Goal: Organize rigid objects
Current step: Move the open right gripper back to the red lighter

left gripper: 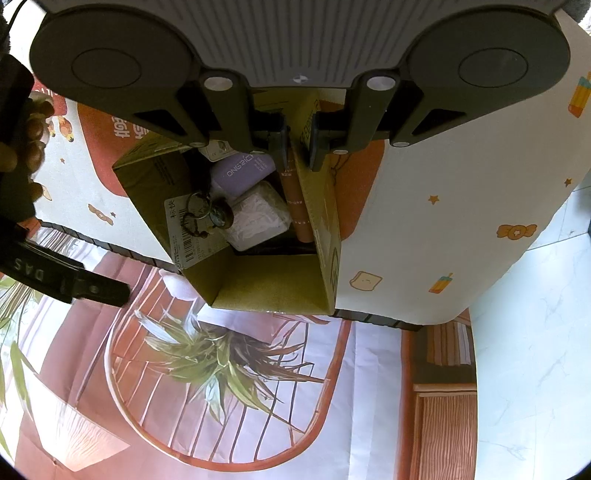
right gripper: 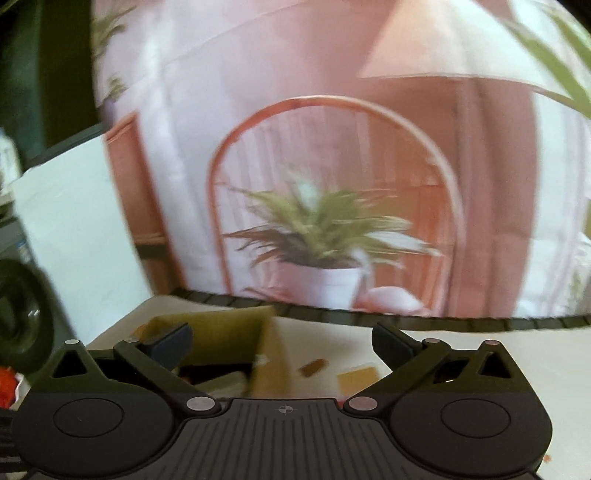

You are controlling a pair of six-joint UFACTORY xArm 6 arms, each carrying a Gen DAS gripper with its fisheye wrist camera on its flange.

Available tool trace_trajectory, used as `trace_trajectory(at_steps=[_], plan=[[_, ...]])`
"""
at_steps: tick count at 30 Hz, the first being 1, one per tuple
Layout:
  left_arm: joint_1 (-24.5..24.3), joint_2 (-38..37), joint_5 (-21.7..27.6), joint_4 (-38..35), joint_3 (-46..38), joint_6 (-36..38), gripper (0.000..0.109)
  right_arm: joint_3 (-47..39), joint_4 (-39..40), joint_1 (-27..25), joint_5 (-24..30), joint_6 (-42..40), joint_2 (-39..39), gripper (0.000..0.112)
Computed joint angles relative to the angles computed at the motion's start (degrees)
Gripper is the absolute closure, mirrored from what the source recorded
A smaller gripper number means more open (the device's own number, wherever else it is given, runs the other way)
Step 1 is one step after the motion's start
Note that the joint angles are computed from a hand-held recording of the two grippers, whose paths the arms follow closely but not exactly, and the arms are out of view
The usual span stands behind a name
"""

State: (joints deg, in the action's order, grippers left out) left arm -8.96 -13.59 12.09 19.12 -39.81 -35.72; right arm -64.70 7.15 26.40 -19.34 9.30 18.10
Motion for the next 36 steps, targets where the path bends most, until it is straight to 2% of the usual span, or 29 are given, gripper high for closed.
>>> trace_trajectory(at_steps=[6,11,16,24,30,34,36], plan=[[-0.02,0.01,0.06,0.05,-0.02,-0.03,0.096,2.37,21.97,1.03,-1.04,-17.76,-0.10,0.010],[-0.02,0.01,0.15,0.12,-0.07,-0.04,0.096,5.36,30.89,1.27,-3.85,-26.53,0.18,0.010],[-0.02,0.06,0.20,0.06,-0.08,0.01,0.096,9.98,26.26,-0.25,-6.38,-21.83,0.58,0.010],[-0.02,0.04,0.22,-0.04,-0.10,0.12,0.096,9.77,29.71,0.12,-8.39,-21.85,3.89,0.010],[0.05,0.08,0.17,-0.07,0.00,0.24,0.096,9.78,28.11,0.16,-7.83,-21.67,4.19,0.010],[0.09,0.07,0.07,-0.15,0.09,0.24,0.096,9.30,23.89,-0.47,-6.84,-20.41,4.31,0.010],[0.09,0.07,0.11,-0.19,0.09,0.32,0.096,8.86,18.15,-1.38,-6.09,-17.58,4.50,0.010]])
